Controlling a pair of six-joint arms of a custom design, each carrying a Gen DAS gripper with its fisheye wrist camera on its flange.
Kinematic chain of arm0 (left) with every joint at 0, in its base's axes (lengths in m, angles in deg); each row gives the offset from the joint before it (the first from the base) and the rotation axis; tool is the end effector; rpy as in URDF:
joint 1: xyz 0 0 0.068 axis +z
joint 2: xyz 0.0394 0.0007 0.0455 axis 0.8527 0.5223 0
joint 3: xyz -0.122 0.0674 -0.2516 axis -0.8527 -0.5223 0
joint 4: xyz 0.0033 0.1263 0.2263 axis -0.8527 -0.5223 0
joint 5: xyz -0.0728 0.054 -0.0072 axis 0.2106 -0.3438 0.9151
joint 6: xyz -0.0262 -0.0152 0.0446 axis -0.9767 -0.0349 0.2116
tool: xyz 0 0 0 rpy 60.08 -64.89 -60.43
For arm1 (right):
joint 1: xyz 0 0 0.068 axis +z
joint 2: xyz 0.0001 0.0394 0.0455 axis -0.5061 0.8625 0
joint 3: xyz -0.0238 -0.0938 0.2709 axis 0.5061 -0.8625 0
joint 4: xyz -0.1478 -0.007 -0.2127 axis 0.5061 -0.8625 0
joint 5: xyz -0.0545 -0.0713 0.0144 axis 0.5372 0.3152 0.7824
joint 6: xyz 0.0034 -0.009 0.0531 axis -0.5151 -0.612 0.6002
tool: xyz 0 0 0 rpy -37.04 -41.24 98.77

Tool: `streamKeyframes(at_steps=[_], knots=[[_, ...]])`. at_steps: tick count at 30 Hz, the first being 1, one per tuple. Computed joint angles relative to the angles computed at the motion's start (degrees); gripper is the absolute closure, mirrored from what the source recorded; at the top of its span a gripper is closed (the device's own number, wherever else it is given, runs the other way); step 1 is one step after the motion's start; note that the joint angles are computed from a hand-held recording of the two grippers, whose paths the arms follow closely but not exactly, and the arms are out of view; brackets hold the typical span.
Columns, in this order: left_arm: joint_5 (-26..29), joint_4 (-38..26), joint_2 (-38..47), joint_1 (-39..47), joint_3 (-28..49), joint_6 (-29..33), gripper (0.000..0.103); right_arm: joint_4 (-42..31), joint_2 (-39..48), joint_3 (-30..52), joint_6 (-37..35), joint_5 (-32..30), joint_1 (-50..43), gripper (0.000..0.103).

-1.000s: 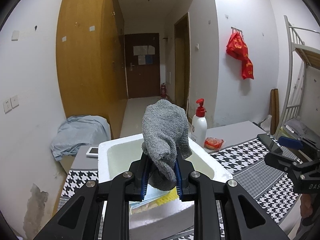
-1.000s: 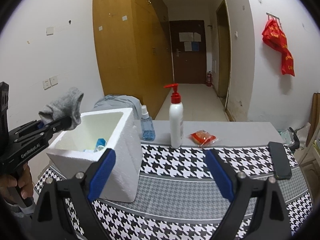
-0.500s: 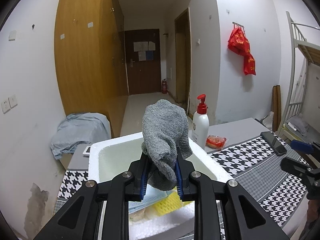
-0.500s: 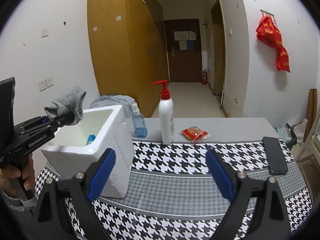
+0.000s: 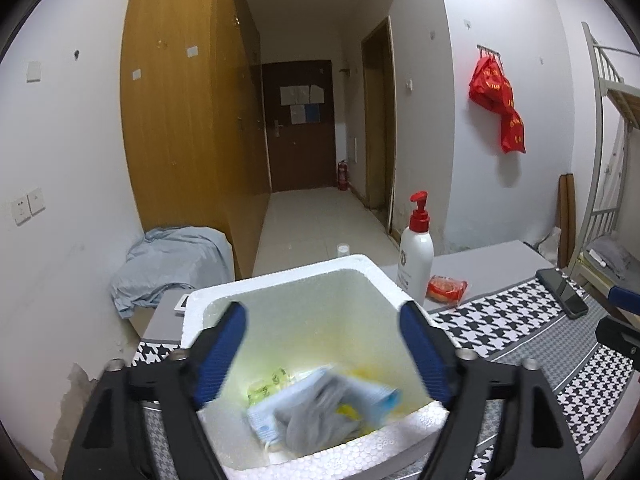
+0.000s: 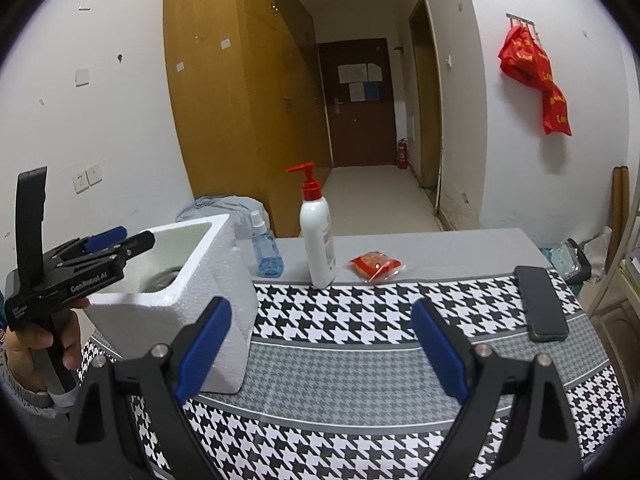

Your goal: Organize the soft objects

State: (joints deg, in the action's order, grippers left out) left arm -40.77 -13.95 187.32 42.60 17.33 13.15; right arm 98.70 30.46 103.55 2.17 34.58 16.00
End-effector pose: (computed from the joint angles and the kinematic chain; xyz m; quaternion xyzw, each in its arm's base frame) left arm 0.3928 -0.1231 0.0929 0.2778 0.8028 -0.1498 0.5058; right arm 0.2477 0.2205 0.1237 0.1726 0.8390 -0.0192 0.5157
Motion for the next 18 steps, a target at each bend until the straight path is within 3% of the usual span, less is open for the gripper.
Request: streamKeyframes(at_steps=[6,18], knots=[[0.0,2.1,-1.0,-0.3,-1.8,-1.0,0.005,0.9,-0.8,-1.1,-0.1,1.4,0.8,0.009],[2.9,9.7,-7.2,0.7,-12.4,-3.3,0.001,1.8,-3.5,-4.0,1.9,4.6,3.8,0.002]])
